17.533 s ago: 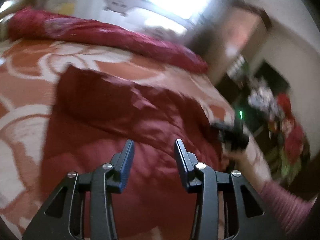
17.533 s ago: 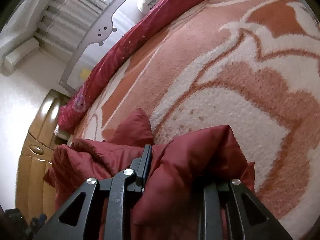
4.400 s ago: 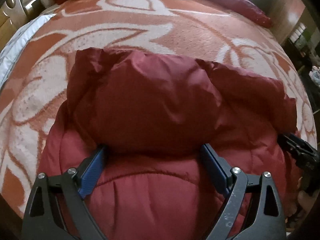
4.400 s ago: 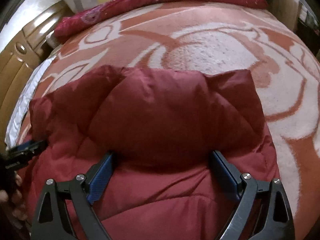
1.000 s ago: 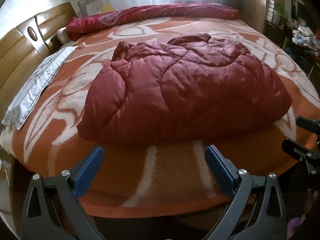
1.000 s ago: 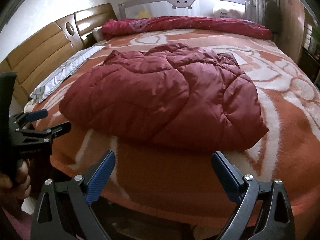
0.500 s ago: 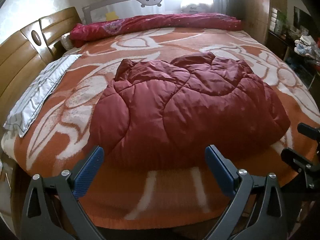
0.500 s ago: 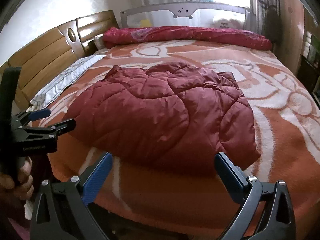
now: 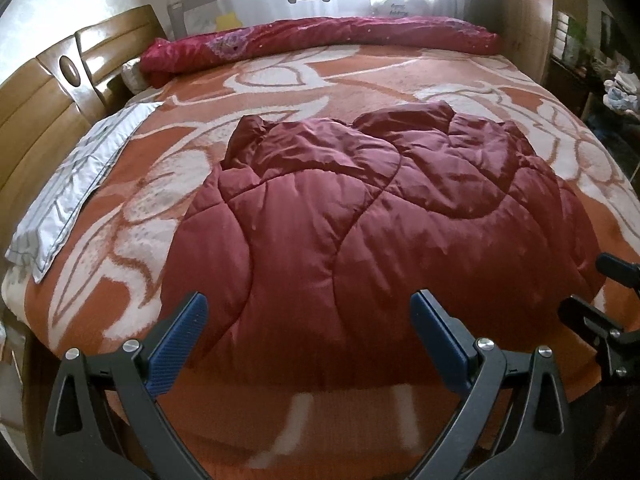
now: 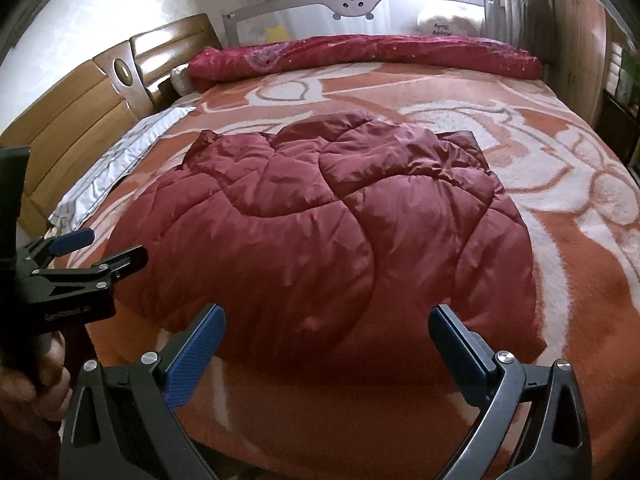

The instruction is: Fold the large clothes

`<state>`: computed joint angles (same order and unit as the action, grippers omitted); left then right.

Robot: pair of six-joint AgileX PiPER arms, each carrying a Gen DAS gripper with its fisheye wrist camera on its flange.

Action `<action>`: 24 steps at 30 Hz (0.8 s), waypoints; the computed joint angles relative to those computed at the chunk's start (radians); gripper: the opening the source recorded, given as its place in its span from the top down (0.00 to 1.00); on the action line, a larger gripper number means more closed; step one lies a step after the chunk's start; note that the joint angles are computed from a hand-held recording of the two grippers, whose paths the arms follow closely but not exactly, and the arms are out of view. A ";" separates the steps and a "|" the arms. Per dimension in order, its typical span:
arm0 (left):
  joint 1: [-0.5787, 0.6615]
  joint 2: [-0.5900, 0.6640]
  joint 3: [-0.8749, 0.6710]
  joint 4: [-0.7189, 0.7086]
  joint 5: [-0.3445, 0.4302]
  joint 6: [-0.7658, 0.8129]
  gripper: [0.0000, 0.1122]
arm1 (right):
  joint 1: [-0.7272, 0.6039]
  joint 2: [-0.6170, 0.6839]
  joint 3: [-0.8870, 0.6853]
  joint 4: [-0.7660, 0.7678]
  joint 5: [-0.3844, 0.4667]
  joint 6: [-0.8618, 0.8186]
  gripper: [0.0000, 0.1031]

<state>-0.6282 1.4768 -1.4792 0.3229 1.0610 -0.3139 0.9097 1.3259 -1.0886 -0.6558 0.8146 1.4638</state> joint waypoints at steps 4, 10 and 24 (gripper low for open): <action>0.011 0.037 -0.027 -0.005 0.005 0.005 0.10 | -0.036 0.015 -0.020 0.030 -0.014 -0.051 0.01; 0.030 0.075 -0.055 -0.028 0.011 0.018 0.10 | -0.094 0.041 -0.046 0.086 -0.041 -0.124 0.01; 0.062 0.129 -0.120 -0.087 0.021 0.054 0.10 | -0.173 0.097 -0.101 0.175 -0.072 -0.240 0.01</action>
<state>-0.5661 1.6055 -1.5993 0.2361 1.0815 -0.2599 0.7364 1.4226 -1.1900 -0.4806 0.7423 1.2243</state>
